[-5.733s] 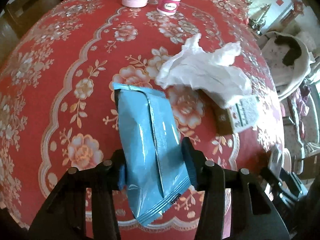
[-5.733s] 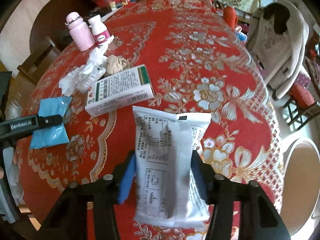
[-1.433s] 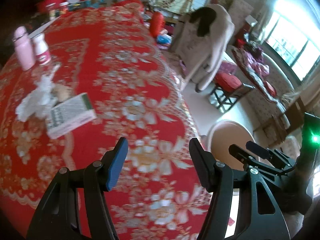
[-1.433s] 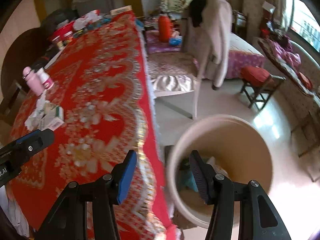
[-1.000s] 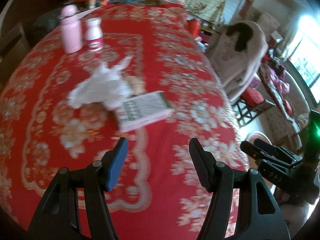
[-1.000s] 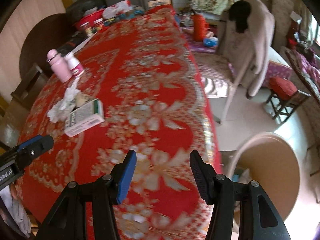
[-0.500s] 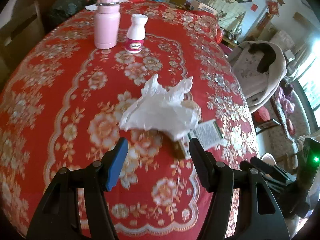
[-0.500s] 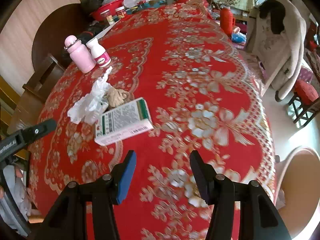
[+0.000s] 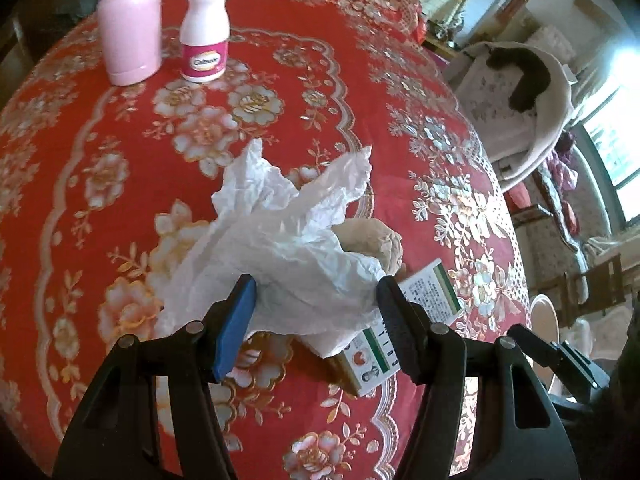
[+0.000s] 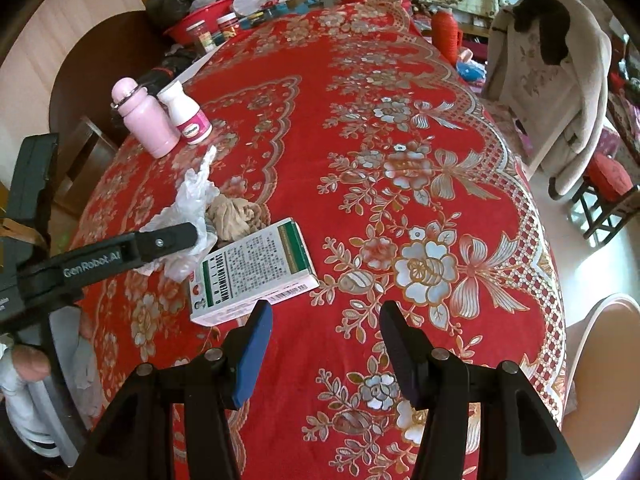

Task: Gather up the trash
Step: 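Grasp the white tissue with the left gripper while the right gripper grasps the beige crumpled paper, then carry the tissue and beige paper over the beige bin with both grippers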

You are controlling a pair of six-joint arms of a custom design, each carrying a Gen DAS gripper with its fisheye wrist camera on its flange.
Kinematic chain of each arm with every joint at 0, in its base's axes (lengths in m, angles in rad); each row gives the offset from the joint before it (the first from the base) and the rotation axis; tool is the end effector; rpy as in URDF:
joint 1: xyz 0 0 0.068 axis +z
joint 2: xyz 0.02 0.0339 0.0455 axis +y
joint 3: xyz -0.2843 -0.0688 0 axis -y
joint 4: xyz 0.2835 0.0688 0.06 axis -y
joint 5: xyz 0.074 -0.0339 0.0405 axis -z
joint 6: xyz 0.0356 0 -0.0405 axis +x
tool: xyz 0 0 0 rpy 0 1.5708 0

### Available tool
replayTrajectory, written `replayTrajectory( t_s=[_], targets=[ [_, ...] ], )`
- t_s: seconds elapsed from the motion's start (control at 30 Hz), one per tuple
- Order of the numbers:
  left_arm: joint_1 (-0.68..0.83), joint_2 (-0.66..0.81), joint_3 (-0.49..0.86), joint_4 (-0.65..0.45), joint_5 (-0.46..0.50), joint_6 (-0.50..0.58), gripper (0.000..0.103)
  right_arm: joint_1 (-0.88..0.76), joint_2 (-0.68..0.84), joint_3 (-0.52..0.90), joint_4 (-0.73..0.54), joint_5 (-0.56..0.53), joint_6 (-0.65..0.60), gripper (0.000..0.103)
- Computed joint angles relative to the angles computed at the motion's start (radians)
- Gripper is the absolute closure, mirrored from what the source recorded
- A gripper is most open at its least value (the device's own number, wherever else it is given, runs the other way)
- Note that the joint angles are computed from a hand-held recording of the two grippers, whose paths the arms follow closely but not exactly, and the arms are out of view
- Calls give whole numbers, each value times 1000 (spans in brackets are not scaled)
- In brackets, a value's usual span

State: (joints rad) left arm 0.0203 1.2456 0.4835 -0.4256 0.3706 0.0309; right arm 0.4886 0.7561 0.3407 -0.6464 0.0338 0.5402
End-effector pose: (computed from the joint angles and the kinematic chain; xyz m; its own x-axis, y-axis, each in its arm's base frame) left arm 0.2160 -0.0085 0.1311 -0.9233 0.0101 -0.3840 0.1450 0.9348 -0.3242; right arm 0.1332 0.0694 0.1534 -0.8951 0.1063 -0.4331 0.0067 0.9743 0.2253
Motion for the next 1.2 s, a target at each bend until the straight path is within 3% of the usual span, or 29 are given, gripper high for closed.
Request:
replayTrajectory(
  t_s=[0.03,0.1,0.17,0.37,0.6,0.7,0.77,0.87,1.0,1.2],
  targets=[
    [19,3,1,-3,26,20,74,-1,7,1,7,-3,-2,50],
    [51,-4,8,-28,47,68,93,-11,34,11,36,-21,-15,50],
    [107,-13,22,-77,66,134,98,-19,82,28,80,-48,-26,50],
    [343,-65,62,-246,141,343,100,-1,270,105,212,-86,-48,50],
    [553,-68,100,-324,159,489,100,33,527,213,337,-117,-93,50],
    [611,-57,109,-351,176,533,100,34,640,258,369,-140,-107,58],
    [633,-59,108,-367,186,553,100,34,678,269,389,-153,-116,78],
    [650,-82,105,-402,203,578,100,29,657,259,409,-151,-111,86],
    [648,-124,112,-446,227,588,100,-10,528,223,410,-173,-87,86],
    [577,-236,121,-512,269,548,100,-58,298,177,308,-190,-86,86]
  ],
)
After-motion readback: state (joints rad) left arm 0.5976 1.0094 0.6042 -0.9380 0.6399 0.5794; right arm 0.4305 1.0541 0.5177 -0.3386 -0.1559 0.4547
